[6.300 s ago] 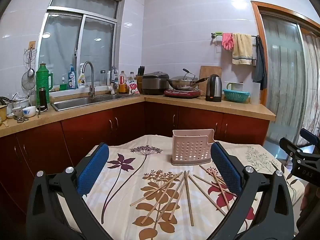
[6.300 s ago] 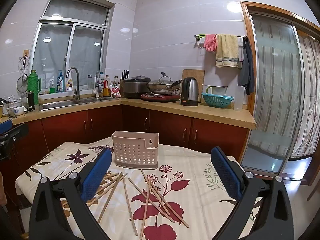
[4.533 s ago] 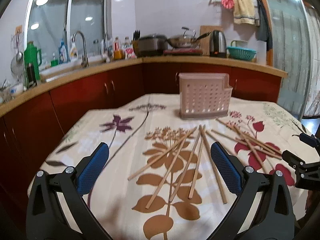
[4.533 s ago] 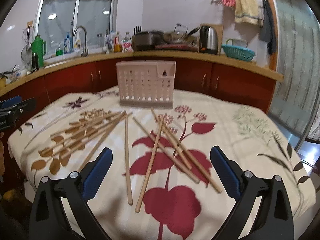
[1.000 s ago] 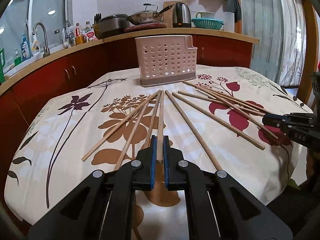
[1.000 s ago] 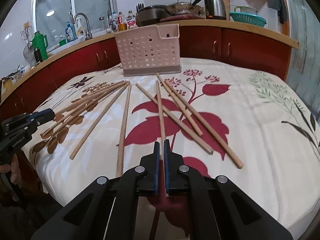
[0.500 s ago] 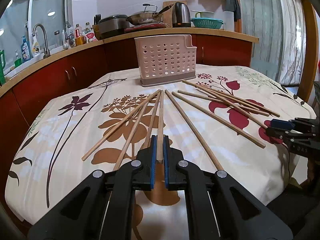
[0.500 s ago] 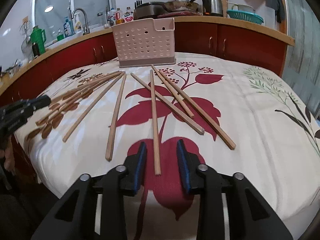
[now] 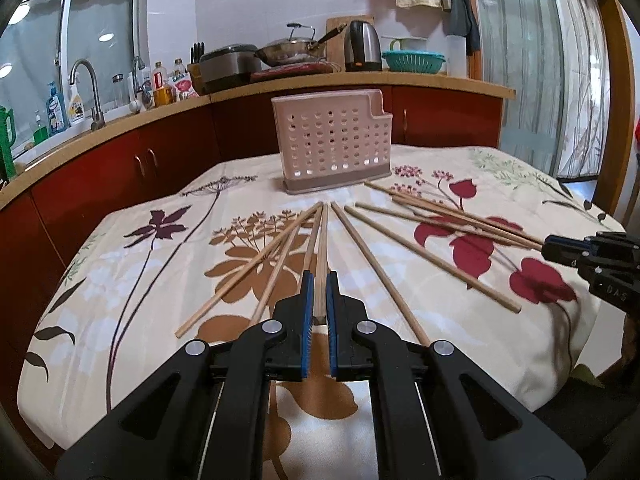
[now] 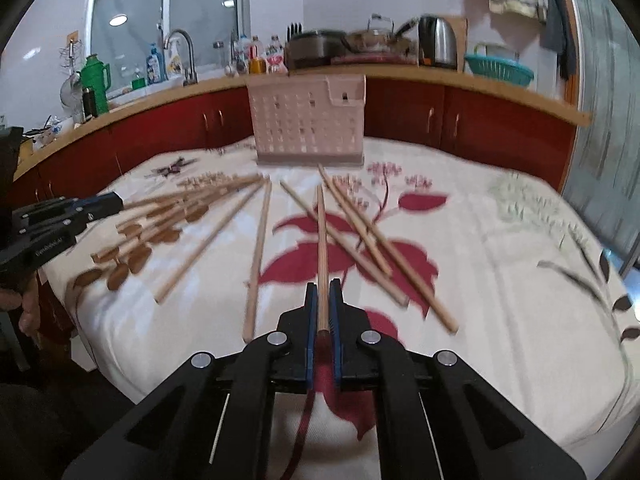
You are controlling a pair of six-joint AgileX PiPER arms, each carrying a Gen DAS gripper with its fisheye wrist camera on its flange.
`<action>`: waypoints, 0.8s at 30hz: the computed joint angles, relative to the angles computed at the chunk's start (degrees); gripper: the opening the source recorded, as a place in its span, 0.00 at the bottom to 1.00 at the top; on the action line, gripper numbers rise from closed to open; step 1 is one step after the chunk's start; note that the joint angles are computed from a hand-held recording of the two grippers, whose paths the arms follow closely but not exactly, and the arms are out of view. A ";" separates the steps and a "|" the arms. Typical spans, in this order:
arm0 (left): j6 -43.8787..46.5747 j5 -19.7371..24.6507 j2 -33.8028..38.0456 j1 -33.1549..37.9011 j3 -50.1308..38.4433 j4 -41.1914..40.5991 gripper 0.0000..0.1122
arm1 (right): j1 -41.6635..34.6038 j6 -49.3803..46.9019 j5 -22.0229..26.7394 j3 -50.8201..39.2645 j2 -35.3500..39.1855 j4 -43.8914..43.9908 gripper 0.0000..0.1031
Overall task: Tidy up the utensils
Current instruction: 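Lift both held chopsticks upright and carry them over the pink holder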
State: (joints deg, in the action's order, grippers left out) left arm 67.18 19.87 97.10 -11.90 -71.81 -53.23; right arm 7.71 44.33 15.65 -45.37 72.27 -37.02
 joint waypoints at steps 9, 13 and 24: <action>2.50 1.15 -3.03 1.03 -1.23 -5.02 0.06 | 1.77 3.14 2.31 -4.24 -3.91 -5.23 0.06; 1.21 2.65 -4.02 1.92 -2.87 -5.52 0.06 | 1.18 0.21 2.05 -6.40 -4.36 -2.61 0.06; -5.42 7.33 -3.88 3.42 -10.66 -2.60 0.06 | -3.08 -18.48 1.05 -13.82 -2.31 15.45 0.06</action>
